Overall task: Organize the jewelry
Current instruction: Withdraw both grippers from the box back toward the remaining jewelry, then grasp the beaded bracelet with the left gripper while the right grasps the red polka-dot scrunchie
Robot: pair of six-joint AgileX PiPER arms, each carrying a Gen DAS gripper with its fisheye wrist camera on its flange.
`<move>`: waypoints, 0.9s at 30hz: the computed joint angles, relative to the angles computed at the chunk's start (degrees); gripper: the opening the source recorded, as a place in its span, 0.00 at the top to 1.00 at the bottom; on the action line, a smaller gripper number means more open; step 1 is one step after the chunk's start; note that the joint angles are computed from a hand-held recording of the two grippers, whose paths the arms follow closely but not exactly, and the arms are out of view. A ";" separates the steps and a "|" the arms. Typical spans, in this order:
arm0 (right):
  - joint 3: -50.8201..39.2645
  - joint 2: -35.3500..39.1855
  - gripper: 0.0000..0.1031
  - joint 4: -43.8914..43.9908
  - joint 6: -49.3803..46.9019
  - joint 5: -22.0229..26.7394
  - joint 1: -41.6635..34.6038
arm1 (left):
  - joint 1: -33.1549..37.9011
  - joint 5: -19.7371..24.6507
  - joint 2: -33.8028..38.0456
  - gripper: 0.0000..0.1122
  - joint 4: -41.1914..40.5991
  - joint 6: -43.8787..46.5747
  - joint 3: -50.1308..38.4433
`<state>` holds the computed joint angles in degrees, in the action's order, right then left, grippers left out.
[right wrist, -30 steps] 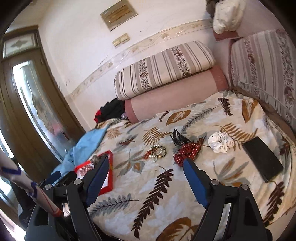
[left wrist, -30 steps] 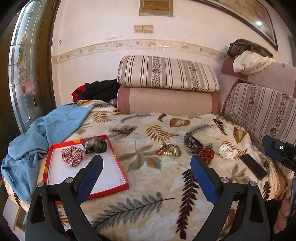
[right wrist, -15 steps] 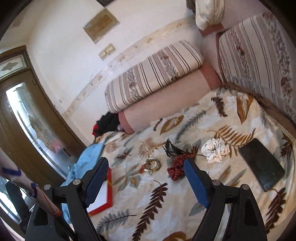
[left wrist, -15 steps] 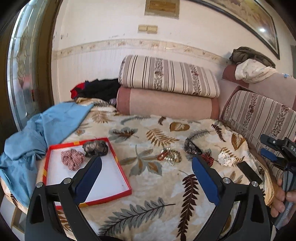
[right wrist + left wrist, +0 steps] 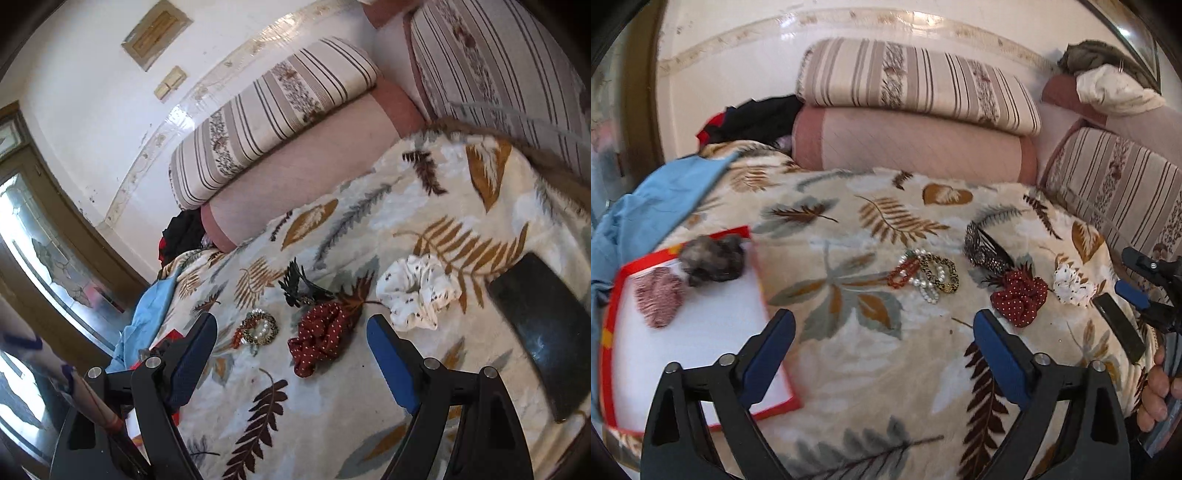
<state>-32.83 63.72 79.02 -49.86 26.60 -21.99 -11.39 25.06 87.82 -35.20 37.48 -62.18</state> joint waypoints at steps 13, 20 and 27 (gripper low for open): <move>0.52 1.87 0.15 5.12 -6.15 11.94 -5.86 | -6.42 12.76 26.46 0.53 11.60 -15.90 -29.78; 0.10 4.24 0.15 4.84 -5.86 14.19 -7.32 | -9.21 17.38 35.82 0.54 17.39 -23.24 -43.34; -0.67 5.34 0.15 2.65 -3.97 10.88 -5.03 | -11.73 19.03 40.16 0.94 21.52 -25.95 -48.40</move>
<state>-33.50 69.07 81.67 -53.83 37.48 -27.02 -23.13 44.08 127.98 -13.68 11.53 -110.58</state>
